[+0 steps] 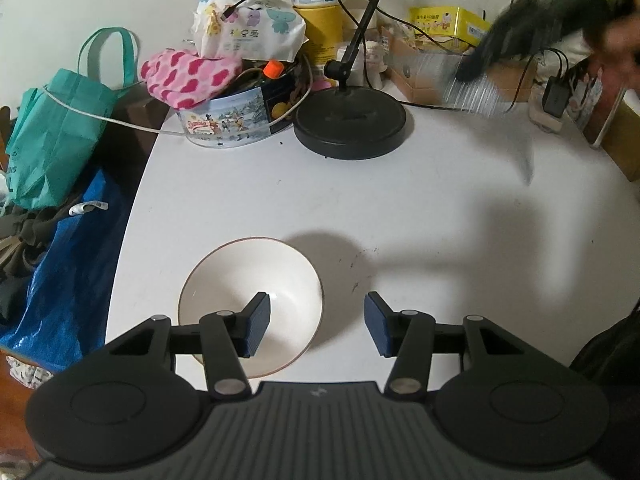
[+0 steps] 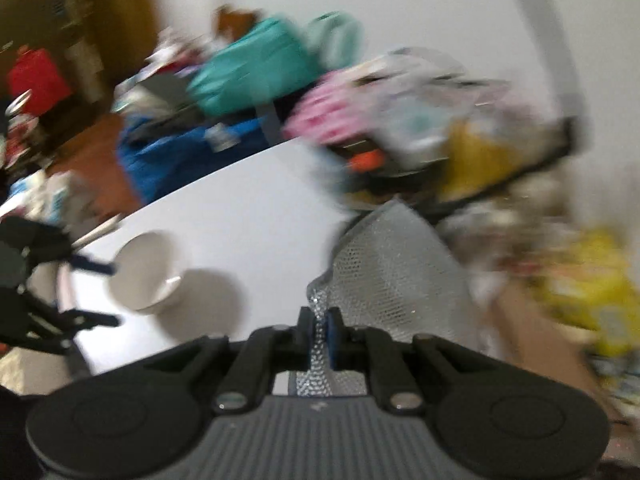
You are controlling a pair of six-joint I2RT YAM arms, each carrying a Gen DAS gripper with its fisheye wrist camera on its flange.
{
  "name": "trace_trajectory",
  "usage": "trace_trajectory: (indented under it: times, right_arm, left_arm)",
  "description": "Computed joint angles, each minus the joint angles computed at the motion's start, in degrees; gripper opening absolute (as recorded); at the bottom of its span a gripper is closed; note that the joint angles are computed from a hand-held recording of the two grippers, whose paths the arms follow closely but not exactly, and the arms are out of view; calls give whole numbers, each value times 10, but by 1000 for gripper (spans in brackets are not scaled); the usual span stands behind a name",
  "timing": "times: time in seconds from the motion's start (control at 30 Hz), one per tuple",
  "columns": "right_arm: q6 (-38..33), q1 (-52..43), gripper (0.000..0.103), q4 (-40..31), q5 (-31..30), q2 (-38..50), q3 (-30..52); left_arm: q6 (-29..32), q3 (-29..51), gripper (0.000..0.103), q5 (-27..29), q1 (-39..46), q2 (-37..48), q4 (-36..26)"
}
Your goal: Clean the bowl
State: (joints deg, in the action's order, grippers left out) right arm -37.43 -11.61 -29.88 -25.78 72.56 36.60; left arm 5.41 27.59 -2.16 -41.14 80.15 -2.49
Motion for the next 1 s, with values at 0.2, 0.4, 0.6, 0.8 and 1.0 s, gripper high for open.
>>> trace_trajectory:
  times: [0.2,0.4,0.6,0.8,1.0]
  right_arm:
    - [140,194,11,203,37,205,-56]
    - [144,217,70,212,27,170,-76]
    - [151,141,71,161,14,85,-91]
    - [254,156,99,127,65,-13,-100]
    - [352,209,101,66,169,-58,-71]
  left_arm:
    - [-4,-15,51,-8,11,-29,-20]
    - [0,-22,51,-10,29,-44,-31]
    - [-10,-21,50,-20,19,-28,-12]
    - [-117,1,51,-88,-1,-4,-12]
    - [-221,13,51,-87,16,-32,-40]
